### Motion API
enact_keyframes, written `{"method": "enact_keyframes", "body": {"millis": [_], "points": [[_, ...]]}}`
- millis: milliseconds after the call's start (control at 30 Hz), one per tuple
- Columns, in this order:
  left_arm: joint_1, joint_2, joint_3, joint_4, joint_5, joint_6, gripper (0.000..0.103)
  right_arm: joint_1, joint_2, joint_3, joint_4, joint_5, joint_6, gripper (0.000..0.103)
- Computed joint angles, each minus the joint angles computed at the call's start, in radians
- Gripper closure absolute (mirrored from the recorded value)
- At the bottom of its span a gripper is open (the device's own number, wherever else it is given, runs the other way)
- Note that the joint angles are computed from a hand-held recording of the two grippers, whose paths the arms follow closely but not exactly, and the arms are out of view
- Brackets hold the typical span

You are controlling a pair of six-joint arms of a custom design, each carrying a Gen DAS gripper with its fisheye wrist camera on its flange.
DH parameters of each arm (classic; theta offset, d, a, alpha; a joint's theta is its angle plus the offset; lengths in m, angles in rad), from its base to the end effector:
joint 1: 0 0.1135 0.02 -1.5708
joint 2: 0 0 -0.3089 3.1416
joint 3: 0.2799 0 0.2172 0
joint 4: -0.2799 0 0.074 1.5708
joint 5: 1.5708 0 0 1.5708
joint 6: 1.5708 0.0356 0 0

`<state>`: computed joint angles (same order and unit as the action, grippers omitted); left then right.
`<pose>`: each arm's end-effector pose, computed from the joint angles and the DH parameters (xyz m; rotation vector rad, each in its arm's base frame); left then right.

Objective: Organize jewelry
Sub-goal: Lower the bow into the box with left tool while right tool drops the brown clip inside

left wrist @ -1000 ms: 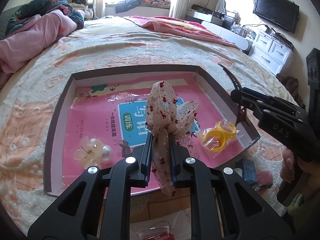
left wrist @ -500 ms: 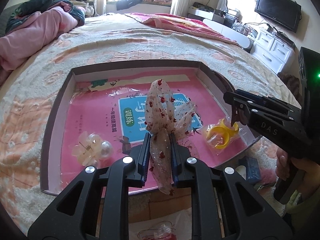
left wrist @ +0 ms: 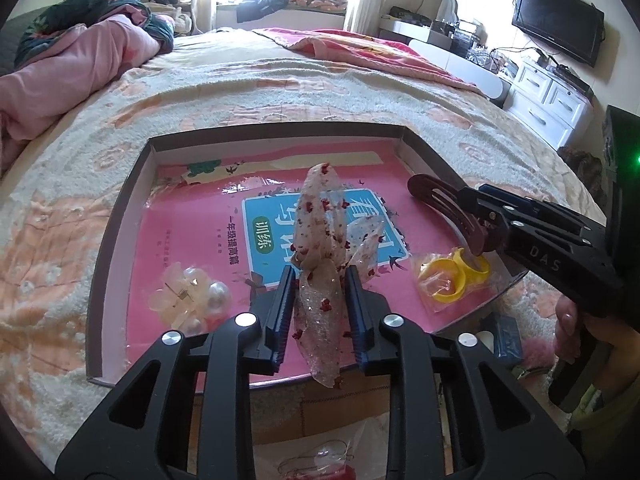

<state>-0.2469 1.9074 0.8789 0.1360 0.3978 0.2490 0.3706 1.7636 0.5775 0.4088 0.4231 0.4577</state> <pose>0.3343 -0.0985 0.1741 0.7614 2.3059 -0.4874 0.2747 0.0911 0.1710 0.3011 2.2453 -0.0632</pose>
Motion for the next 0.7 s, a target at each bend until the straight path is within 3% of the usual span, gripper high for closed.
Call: {"method": "enact_keyframes", "body": {"millis": [267,700], "points": [[0.008,-0.020,-0.011,0.012,0.000,-0.016,0.068,0.024,-0.039,-0.045,0.019,0.037,0.021,0.061],[0.052,-0.098,-0.067,0.079,0.027,-0.059,0.035,0.109,-0.130,-0.094,0.003,0.146,0.080,0.031]]}}
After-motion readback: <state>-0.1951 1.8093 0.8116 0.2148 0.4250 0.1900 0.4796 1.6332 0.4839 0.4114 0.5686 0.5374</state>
